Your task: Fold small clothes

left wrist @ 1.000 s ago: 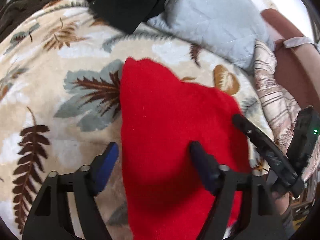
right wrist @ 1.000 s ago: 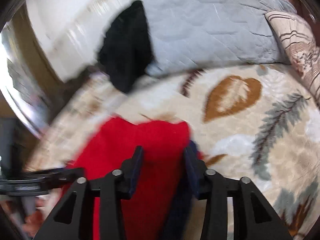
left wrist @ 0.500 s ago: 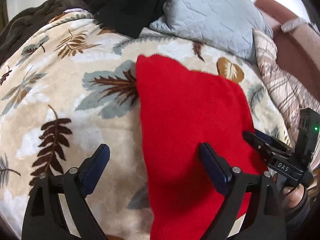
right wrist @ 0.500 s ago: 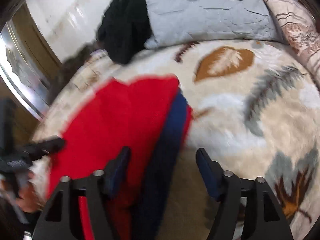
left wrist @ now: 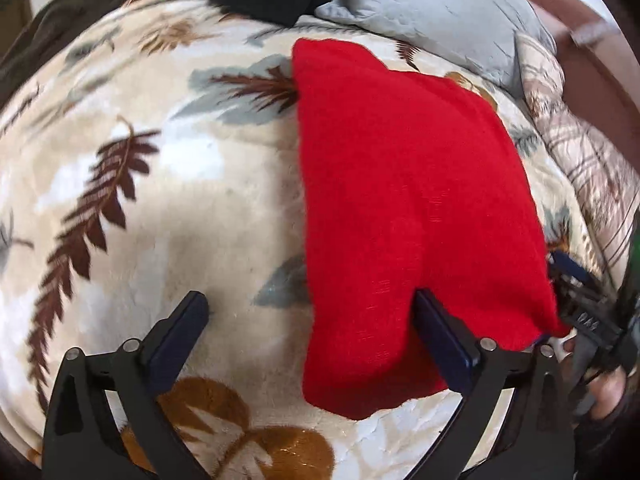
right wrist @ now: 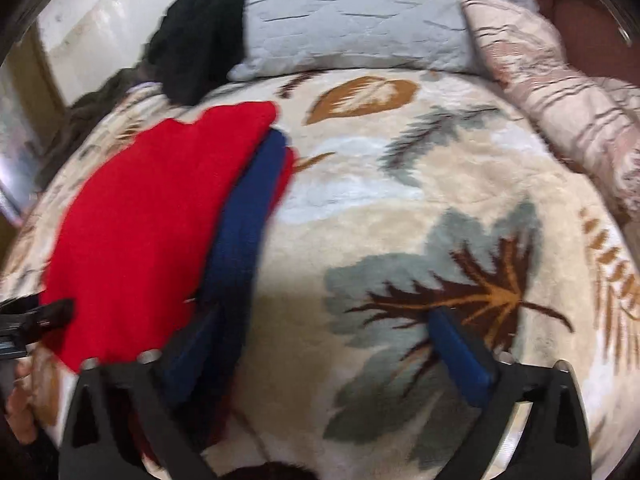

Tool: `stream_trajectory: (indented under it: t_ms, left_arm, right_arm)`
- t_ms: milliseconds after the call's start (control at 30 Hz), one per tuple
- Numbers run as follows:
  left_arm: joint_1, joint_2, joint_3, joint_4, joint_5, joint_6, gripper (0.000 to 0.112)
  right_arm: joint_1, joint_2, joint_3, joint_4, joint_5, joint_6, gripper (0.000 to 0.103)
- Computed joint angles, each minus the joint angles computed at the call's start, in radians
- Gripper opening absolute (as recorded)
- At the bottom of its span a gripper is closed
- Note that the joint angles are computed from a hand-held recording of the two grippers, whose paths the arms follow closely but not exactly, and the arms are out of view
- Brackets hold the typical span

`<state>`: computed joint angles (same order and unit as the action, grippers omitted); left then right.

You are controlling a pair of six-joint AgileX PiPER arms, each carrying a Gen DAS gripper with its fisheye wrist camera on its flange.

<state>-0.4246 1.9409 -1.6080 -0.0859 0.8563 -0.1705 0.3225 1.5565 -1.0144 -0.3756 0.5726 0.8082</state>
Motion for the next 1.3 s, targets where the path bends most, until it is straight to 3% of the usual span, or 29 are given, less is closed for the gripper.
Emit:
stream_trajectory:
  t_ms: [133, 333, 400, 467, 667, 933, 1300]
  left_arm:
    - [-0.021, -0.033, 0.068, 0.048, -0.075, -0.047, 0.103]
    - [-0.029, -0.06, 0.14, 0.073, -0.175, -0.08, 0.103]
    - [-0.033, -0.068, 0.158, 0.09, -0.2, -0.101, 0.103]
    - [-0.041, -0.074, 0.172, 0.116, -0.215, -0.139, 0.103]
    - [-0.089, -0.109, 0.213, 0.272, -0.229, -0.337, 0.103]
    - [-0.161, -0.166, 0.255, 0.471, -0.192, -0.523, 0.103]
    - [-0.211, -0.225, 0.295, 0.6, -0.139, -0.617, 0.103]
  right_arm:
    - [0.022, 0.01, -0.011, -0.066, 0.02, 0.083, 0.102]
    - [-0.002, -0.005, 0.005, 0.001, 0.001, 0.059, 0.102]
    - [0.012, -0.022, 0.043, -0.077, -0.039, 0.17, 0.103]
    - [0.037, -0.019, 0.028, -0.109, 0.003, 0.214, 0.102]
    - [0.011, 0.0, -0.083, 0.048, 0.173, 0.036, 0.103]
    - [0.107, -0.104, -0.033, -0.225, 0.259, 0.246, 0.103]
    - [0.305, -0.201, 0.01, -0.445, 0.411, 0.407, 0.103]
